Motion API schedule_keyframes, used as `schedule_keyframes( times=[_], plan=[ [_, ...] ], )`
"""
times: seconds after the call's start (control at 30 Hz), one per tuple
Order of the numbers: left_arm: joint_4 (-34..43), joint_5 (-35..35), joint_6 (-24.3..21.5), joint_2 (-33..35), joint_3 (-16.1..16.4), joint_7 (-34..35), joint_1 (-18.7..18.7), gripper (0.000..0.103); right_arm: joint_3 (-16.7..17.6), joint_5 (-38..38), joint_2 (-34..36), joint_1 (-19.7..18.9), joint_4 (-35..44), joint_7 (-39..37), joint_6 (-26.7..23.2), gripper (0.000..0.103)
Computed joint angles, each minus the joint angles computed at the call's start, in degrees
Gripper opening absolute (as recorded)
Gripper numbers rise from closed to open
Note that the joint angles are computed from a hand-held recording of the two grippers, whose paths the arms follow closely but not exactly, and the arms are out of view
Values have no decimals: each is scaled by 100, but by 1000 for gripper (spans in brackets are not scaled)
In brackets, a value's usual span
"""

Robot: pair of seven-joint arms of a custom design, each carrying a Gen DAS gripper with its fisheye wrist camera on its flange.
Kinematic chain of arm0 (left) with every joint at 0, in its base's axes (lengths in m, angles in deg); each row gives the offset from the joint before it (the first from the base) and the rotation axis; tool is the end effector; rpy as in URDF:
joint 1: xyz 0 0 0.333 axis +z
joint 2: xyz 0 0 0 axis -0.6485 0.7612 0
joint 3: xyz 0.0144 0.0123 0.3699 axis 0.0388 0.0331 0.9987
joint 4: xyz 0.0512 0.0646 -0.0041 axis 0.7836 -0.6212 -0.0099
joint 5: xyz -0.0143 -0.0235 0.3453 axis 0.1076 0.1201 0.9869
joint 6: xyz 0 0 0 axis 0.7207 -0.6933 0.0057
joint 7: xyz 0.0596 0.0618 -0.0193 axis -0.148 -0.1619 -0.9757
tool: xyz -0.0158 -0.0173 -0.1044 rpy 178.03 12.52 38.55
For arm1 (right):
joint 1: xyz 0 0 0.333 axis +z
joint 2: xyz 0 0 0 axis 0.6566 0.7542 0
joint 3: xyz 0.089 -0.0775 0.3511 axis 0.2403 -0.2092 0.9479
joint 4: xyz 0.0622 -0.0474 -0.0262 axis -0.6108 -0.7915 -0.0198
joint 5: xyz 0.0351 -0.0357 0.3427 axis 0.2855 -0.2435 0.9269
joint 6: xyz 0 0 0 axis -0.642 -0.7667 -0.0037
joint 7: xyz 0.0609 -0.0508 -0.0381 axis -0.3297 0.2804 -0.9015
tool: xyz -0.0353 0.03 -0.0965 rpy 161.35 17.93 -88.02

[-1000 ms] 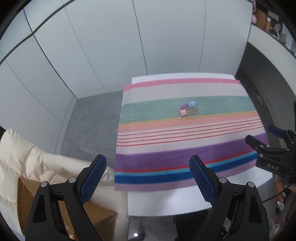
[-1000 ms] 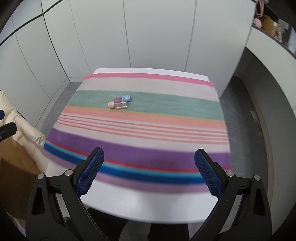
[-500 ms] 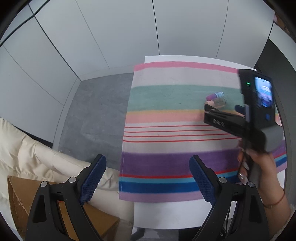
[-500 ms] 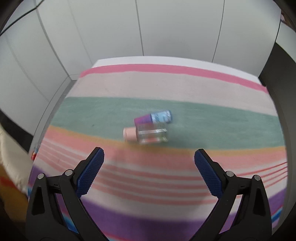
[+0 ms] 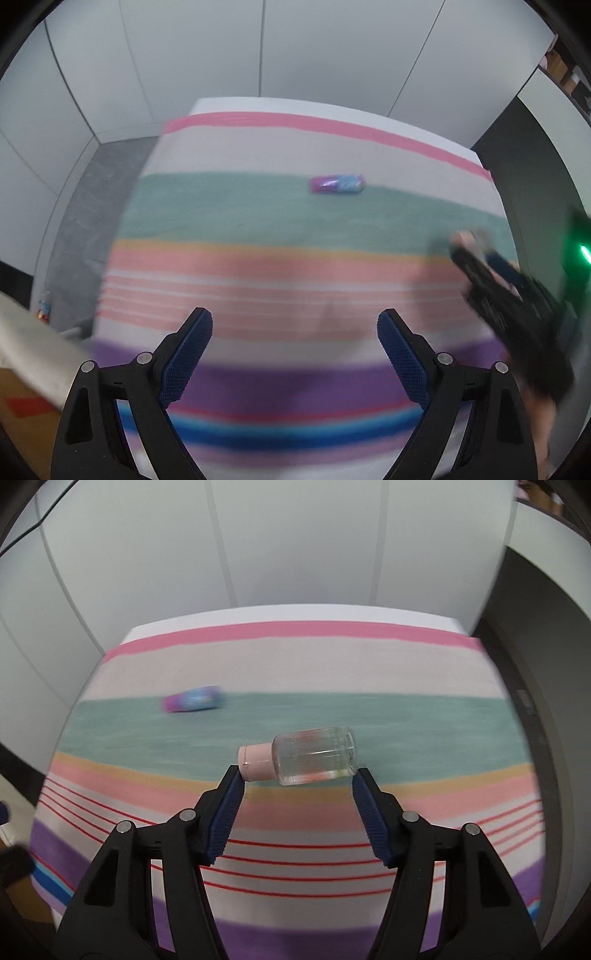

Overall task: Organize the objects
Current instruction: 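Grasp the pink-and-blue tube with the left tool while the right tool grasps the pink-capped bottle, then lift and carry the tube and bottle with both tools over the cardboard box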

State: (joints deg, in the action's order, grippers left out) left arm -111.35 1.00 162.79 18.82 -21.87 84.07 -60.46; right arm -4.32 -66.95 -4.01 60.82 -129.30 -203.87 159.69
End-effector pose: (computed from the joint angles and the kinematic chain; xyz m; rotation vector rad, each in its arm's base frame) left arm 0.5352 -0.3011 0.3769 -1.5790 2.5601 -0.5433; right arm 0.4680 0.1981 0.3266 -1.3932 2.3791 -0.6695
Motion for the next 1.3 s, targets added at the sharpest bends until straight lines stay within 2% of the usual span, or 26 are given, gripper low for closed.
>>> schedule_keyframes(
  times=[0.07,0.13,0.3,0.37,0.43,0.47,0.5,0.53,0.57,0.6,0.67,0.83,0.87,0.93,1.03,1.13,1.23,1.3],
  plan=[
    [317,375,326,376,366,-582,-499,92,-44,-25,-138,-66,-248,42,9,63],
    [660,717,418,695,737,-1063,-910,92,-74,-136,-218,-158,-430,145,116,63],
    [1613,761,226,1454,770,-1510,-1034,92,-59,-390,-267,-327,-565,233,304,63],
    [1806,847,263,1620,855,-1642,-1147,92,-37,-457,-232,-349,-542,212,360,63],
    [2027,1070,118,1766,1092,-1815,-1399,92,-25,-554,-332,-379,-650,226,437,63],
    [2136,1182,40,1840,1152,-1861,-1472,90,-15,-613,-307,-382,-623,259,461,63],
    [2188,1317,4,1881,1259,-1968,-1589,78,-10,-659,-278,-385,-594,285,478,63],
    [2175,1446,58,1893,1360,-2093,-1682,74,-17,-733,-261,-394,-592,340,506,63],
    [2043,1485,277,1842,1322,-2133,-1636,57,-14,-761,-237,-401,-572,374,529,63],
    [1986,1591,352,1808,1434,-2225,-1725,57,-12,-787,-223,-409,-561,409,566,63],
    [2060,1851,124,1804,1642,-2351,-1909,57,-4,-804,-218,-412,-549,441,588,63],
    [1744,2550,323,1513,1876,-2597,-2087,57,32,-613,-340,-412,-570,197,519,63],
    [1664,2659,386,1428,1893,-2640,-2095,57,37,-562,-376,-412,-577,152,498,63],
    [1446,2690,569,1181,1662,-2497,-1884,57,64,-319,-490,-421,-592,-47,425,63],
    [1280,2837,508,798,1607,-2373,-1790,57,124,94,-712,-406,-602,-374,268,63],
    [1173,2802,477,421,1319,-2210,-1531,57,224,506,-1056,-360,-592,-705,-43,63],
    [889,3132,786,-81,1306,-2210,-1467,57,378,938,-1542,-317,-575,-1067,-417,63],
    [817,3046,736,-356,1064,-2042,-1286,57,475,1168,-1791,-319,-519,-1343,-604,63]
  ],
)
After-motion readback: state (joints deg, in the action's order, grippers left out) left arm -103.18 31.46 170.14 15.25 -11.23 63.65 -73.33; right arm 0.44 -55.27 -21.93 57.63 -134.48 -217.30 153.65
